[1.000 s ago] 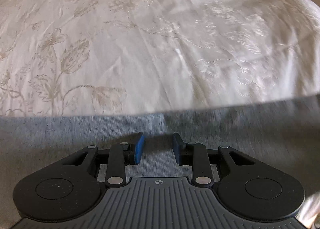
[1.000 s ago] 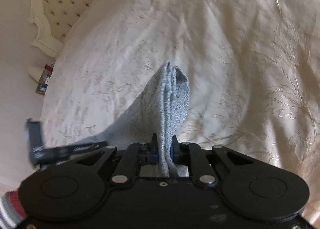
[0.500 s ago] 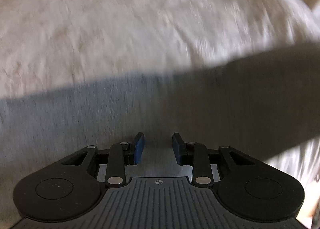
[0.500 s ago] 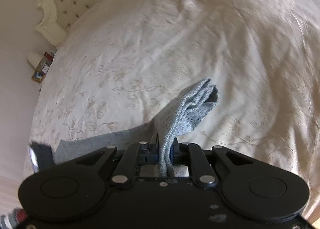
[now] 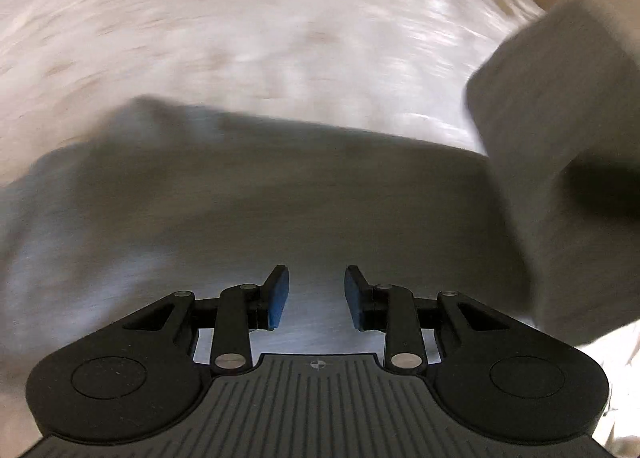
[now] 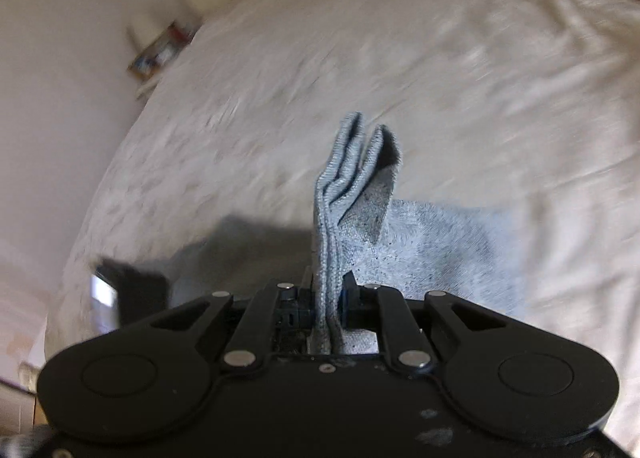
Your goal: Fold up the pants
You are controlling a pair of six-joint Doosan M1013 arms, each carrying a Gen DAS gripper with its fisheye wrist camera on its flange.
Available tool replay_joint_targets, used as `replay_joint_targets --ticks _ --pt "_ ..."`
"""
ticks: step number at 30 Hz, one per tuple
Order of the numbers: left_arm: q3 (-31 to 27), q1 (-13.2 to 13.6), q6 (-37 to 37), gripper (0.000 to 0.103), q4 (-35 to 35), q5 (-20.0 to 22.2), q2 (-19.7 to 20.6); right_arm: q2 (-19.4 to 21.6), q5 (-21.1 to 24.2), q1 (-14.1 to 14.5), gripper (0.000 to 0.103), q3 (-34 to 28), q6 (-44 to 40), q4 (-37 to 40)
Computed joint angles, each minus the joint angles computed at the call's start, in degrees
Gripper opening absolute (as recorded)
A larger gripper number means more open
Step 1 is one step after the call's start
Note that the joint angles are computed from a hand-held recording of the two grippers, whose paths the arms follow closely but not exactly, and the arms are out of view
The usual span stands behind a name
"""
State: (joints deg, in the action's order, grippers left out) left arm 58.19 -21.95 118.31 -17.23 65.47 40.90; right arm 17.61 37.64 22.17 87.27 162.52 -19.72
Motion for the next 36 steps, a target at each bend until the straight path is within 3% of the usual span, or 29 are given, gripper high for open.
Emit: replay_joint_targets --ticks 2,4,6,8,10,13,15,18,20,21,24,26,28,31,34,36 --pt "-1.8 1.5 -1.4 0.03 1.0 0.8 1.0 4.2 1.8 1.0 0.013 -4.1 -3.5 2.7" --pt "-2.2 2.7 -1.4 0.03 1.9 0.8 1.3 8.9 6.8 2.5 0.014 -8.9 -6.4 2.2" --pt "-3.6 3.7 -0.9 0.03 2.3 1.4 1.9 12.2 11.1 3.4 0.022 -12.3 -8.6 1.7" --pt "-4.0 4.6 0.0 0.03 2.0 1.7 2.0 14.0 13.0 4.0 0.036 -14.0 -9.5 2.4" --pt "-4.3 5.3 1.0 0.03 1.3 1.5 2.0 13.5 10.2 4.3 0.04 -13.3 -9.0 3.1" --pt "-5.2 5.8 2.0 0.03 -0.5 1.7 2.1 11.2 5.0 5.0 0.056 -10.8 -5.6 0.5" --pt "-5.2 5.8 2.9 0.03 -2.3 1.8 2.0 9.2 3.6 5.3 0.056 -8.5 -0.8 -3.2" --pt "-4.6 5.0 5.1 0.03 -5.1 2.2 1.7 6.7 5.2 5.2 0.05 -5.5 6.9 -7.0" --pt "-3.8 4.4 6.1 0.03 -5.8 2.7 1.6 5.7 8.2 3.9 0.024 -3.5 8.5 -6.2" --pt "-3.3 3.9 6.4 0.03 -5.7 2.9 1.5 5.4 9.5 3.2 0.017 -2.7 8.3 -4.7" --pt "-1.2 2.9 6.2 0.03 -4.0 2.6 0.9 4.7 12.4 1.3 0.013 0.3 9.4 -1.8" --pt "-0.1 2.7 5.4 0.03 -2.5 2.5 0.6 5.1 17.4 0.4 0.0 1.4 10.1 -0.2" --pt "0.4 2.4 4.3 0.03 -0.2 2.6 0.5 4.8 18.8 -0.5 0.001 2.6 11.8 1.1" --pt "0.3 2.3 3.0 0.031 2.1 3.2 0.8 3.1 16.8 0.0 0.005 3.3 12.9 -2.5" --pt "-0.7 2.0 2.1 0.031 3.3 4.1 1.4 2.4 11.4 0.4 0.007 3.3 9.9 -5.6" --pt "-0.9 1.6 1.9 0.031 4.3 4.0 1.6 3.1 7.4 -0.6 0.008 2.5 5.3 -2.7"
